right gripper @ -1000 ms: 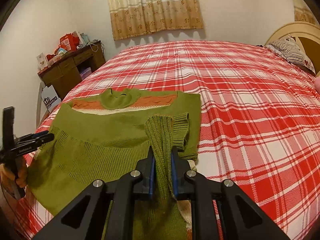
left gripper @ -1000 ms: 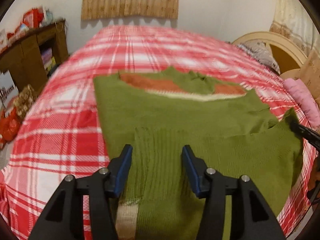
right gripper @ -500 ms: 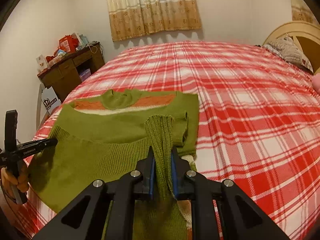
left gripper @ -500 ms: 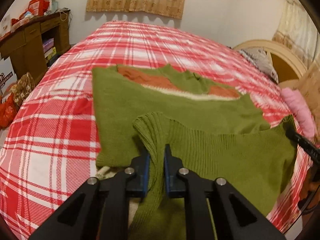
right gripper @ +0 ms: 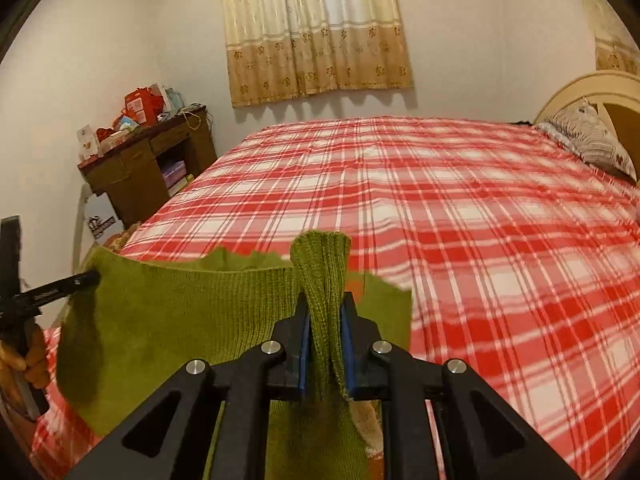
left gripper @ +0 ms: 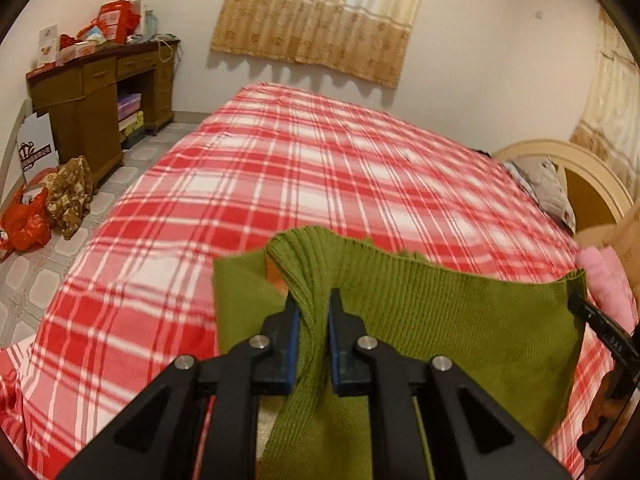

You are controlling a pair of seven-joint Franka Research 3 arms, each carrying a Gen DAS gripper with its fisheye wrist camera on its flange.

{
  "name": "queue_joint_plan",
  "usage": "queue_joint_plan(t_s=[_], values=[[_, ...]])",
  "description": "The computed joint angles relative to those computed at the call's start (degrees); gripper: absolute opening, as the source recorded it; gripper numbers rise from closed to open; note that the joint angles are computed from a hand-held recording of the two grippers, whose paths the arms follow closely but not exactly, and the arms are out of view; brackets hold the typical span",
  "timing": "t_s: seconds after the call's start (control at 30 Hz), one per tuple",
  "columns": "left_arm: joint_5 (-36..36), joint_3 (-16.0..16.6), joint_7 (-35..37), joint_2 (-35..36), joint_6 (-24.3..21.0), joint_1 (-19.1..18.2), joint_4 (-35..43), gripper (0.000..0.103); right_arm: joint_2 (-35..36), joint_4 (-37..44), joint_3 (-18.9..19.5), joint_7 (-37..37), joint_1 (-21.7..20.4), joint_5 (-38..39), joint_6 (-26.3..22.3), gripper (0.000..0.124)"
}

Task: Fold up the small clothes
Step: 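Lay the folded hem over the collar and open both grippers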

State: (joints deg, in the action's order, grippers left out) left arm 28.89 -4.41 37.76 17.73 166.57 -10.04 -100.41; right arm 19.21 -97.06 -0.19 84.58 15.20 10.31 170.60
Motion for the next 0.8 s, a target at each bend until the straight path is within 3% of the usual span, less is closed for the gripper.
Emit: queue_joint_plan(t_s=[0.3, 0.43, 0.5, 0.57, 0.63, 0.73, 0.8], values=[[3.54, 4.16, -5.07, 10.63, -4.25, -2.62, 13.20, 0.012, 19.71, 25.31, -9.70, 9.41, 5.73, -10.42, -8.15, 0.011], [3.22, 4.17, -4.18, 16.00, -9.74, -3.35, 18.98, 0.013, 25.80, 31.22, -10.85, 11.94, 5.62, -13.79, -11.77, 0.011], [3.40, 4.55, -4.49, 17.57, -12.47, -4.01, 20.53, 0.013, 28.13, 35.02, -9.41, 11.29, 4.37, -14.04, -15.54, 0.011], [3.48, 4.81, -5.46, 17.39, -12.71, -4.09, 20.49, 0.017, 28.19, 35.01, -8.72, 10.73, 3.91, -14.67, -14.38, 0.011], [3.54, 4.94, -6.47, 17.60, -14.56, -4.29, 21.16, 0.024, 30.09, 38.62, -8.52, 10.44, 3.72, -15.06, -18.40, 0.011], [2.25, 3.93, -6.05, 18.05, -16.24, -3.45, 21.96, 0.030, 33.17, 44.70, -9.00, 12.17, 3.69, -15.98, -24.64, 0.022], [2.24, 3.79, -5.81, 18.32, -16.94, -3.47, 22.50, 0.031, 32.26, 43.17, -9.08, 14.46, 3.41, -16.33, -23.53, 0.037]])
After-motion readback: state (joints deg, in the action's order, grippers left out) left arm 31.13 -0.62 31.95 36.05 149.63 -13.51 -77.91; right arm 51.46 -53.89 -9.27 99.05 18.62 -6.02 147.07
